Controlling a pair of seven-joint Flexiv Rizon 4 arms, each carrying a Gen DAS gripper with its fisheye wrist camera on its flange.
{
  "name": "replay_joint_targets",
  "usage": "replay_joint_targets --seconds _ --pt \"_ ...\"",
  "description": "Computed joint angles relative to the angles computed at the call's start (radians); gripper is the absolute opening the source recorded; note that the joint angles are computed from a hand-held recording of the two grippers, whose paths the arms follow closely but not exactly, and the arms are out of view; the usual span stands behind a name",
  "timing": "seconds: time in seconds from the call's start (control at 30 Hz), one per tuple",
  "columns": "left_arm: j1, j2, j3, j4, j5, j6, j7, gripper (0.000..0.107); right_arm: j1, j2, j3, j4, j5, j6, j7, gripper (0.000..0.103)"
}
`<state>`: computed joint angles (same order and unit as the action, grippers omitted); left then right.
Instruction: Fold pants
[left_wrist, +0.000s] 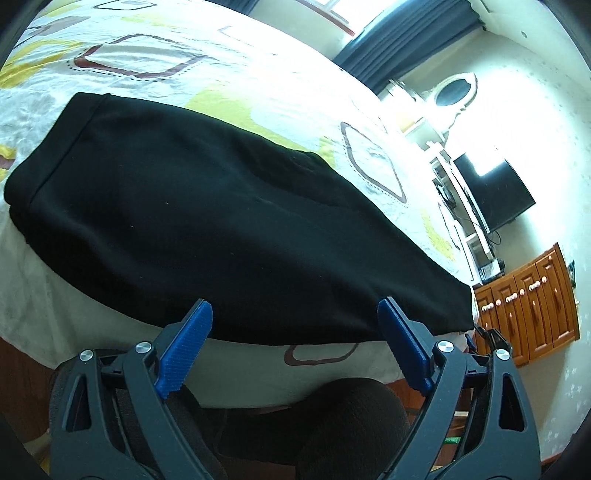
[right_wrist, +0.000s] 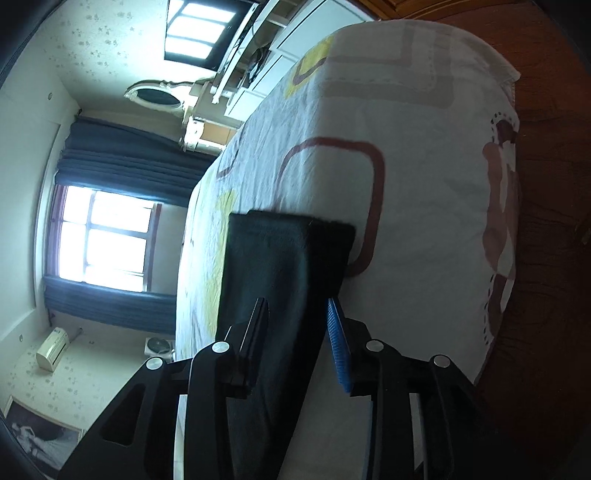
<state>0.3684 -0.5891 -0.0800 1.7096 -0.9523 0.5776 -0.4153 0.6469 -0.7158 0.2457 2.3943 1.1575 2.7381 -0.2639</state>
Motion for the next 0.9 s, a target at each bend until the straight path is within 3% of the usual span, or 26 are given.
replay_joint_targets --seconds 0.1,0.27,0.43,0.63,0.8,0.9 --pt "0.000 -0.010 0.001 -0.008 0.020 -0.038 -0.026 0.091 0.020 -0.007 -0.006 -0.033 -0.154 0.027 -0.011 0.034" --pt "0.004 -0.007 0.011 0.004 0.037 -0.073 -0.056 0.091 0.022 -0.034 -0.026 -0.120 -0.424 -0.036 -0.036 0.044" --pt "0.008 0.006 0.024 0.014 0.056 -0.078 -0.050 0.091 0.073 0.004 -0.066 -0.193 -0.405 -0.155 -0.111 0.047" --pt "0.003 0.006 0.029 0.008 0.071 -0.071 -0.059 0.091 -0.024 -0.050 -0.017 -0.197 -0.624 -0.122 0.017 0.047" --pt "0.000 0.012 0.026 0.017 0.074 -0.072 -0.057 0.091 0.033 -0.097 -0.058 -0.260 -0.590 -0.129 -0.003 0.047" --pt "-0.002 0.011 0.029 0.016 0.082 -0.075 -0.067 0.091 0.084 -0.026 -0.105 -0.255 -0.541 -0.253 -0.100 0.033"
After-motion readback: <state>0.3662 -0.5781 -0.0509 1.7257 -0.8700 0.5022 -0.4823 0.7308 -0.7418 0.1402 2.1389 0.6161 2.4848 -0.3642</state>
